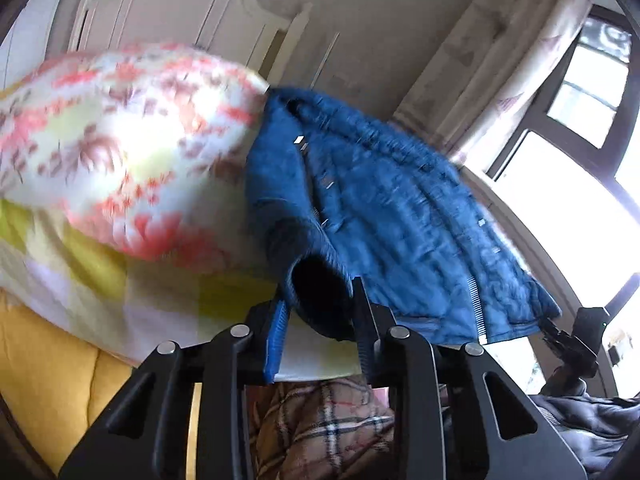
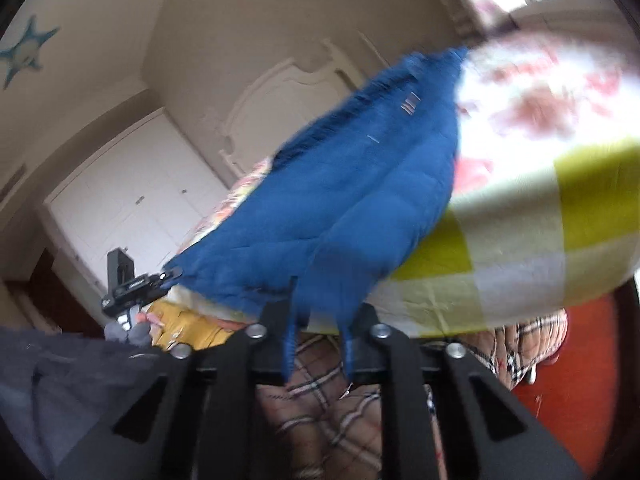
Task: Fold large clothes
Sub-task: 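Grasp the ribbed jacket hem with both tools and lift it, then carry the held hem over the jacket body toward the collar with both tools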
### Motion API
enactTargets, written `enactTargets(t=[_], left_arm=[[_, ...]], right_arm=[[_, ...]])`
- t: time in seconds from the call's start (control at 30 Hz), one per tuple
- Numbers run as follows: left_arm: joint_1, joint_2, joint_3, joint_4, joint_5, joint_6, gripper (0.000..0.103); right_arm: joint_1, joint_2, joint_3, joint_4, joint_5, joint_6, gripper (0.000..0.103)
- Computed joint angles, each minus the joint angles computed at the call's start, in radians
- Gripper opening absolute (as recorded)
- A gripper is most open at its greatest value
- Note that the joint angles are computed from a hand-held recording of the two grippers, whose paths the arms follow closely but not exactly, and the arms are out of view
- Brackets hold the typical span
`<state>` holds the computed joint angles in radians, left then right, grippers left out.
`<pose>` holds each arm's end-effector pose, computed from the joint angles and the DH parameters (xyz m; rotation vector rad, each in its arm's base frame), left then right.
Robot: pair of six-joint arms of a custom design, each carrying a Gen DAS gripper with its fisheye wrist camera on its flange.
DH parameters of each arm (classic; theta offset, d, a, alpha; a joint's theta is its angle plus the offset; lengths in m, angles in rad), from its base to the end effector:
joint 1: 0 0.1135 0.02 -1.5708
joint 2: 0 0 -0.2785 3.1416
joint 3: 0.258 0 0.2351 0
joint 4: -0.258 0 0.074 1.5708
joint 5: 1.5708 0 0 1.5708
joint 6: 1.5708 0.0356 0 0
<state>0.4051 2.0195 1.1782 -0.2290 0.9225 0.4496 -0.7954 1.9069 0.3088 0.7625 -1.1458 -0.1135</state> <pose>0.3631 0.1248 0.1512 0.3306 2.2081 -0.7672 0.1807 -0.1380 0.0818 0.1907 1.9505 0.7808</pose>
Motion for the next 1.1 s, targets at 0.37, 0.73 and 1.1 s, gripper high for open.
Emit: enactTargets(t=[0.37, 0.73, 1.1], left_arm=[[-0.091, 0.087, 0.097, 0.046, -0.084, -0.106, 0.035], [-0.087, 0.095, 0.091, 0.111, -0.097, -0.162, 0.087], [-0.118, 0.085, 0.095, 0.144, -0.125, -0.185, 0.086]], right_arm=[[0.055, -0.106, -0.027, 0.153, 0.152, 0.185, 0.063], [-0.065, 0.329, 0.047, 0.461, 0.095, 0.335, 0.074], [-0.04, 0.117, -0.017, 0.467, -0.014, 0.319, 0.04]])
